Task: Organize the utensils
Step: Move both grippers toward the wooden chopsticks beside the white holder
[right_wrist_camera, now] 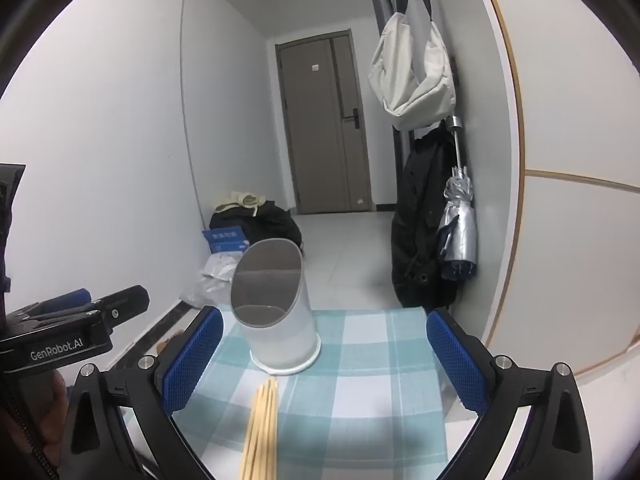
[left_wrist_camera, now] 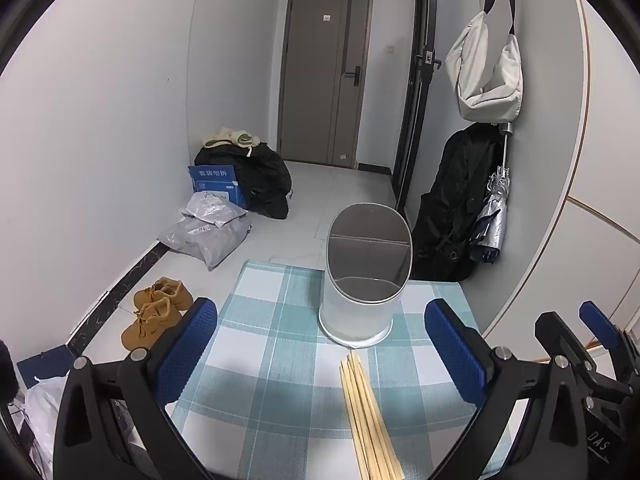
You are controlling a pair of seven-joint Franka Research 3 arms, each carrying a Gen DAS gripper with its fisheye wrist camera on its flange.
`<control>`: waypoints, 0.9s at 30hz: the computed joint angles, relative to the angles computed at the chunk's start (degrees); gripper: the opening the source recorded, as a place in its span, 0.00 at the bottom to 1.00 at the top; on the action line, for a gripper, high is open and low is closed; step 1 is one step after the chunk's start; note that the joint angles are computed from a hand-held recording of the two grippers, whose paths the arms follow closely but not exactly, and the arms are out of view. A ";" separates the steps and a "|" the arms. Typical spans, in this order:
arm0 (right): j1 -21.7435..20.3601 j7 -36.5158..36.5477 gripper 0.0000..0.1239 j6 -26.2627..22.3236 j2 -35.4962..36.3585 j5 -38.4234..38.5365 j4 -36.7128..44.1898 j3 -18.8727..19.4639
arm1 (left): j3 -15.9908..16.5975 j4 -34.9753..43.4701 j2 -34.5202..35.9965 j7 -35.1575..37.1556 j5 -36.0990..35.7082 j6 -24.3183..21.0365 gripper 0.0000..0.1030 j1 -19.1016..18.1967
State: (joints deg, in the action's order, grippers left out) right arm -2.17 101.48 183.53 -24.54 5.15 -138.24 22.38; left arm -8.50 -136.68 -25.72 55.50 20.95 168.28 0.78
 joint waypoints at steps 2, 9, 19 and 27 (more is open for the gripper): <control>-0.42 0.27 0.83 0.12 0.14 -0.07 0.03 0.50 | 0.10 0.06 0.07 0.07 -0.13 -0.17 0.98 -0.17; -0.04 0.23 0.83 0.13 0.21 -0.02 0.07 0.20 | 0.00 0.27 0.39 -0.03 0.14 0.16 0.98 0.06; 2.47 -0.99 0.83 0.86 1.36 1.41 0.30 -1.69 | 0.55 0.21 0.72 0.21 -0.46 -0.07 0.98 -0.44; 3.23 -1.74 0.83 1.25 1.80 2.44 0.69 -2.09 | 0.92 0.88 1.58 0.87 -1.15 -0.30 0.98 -0.73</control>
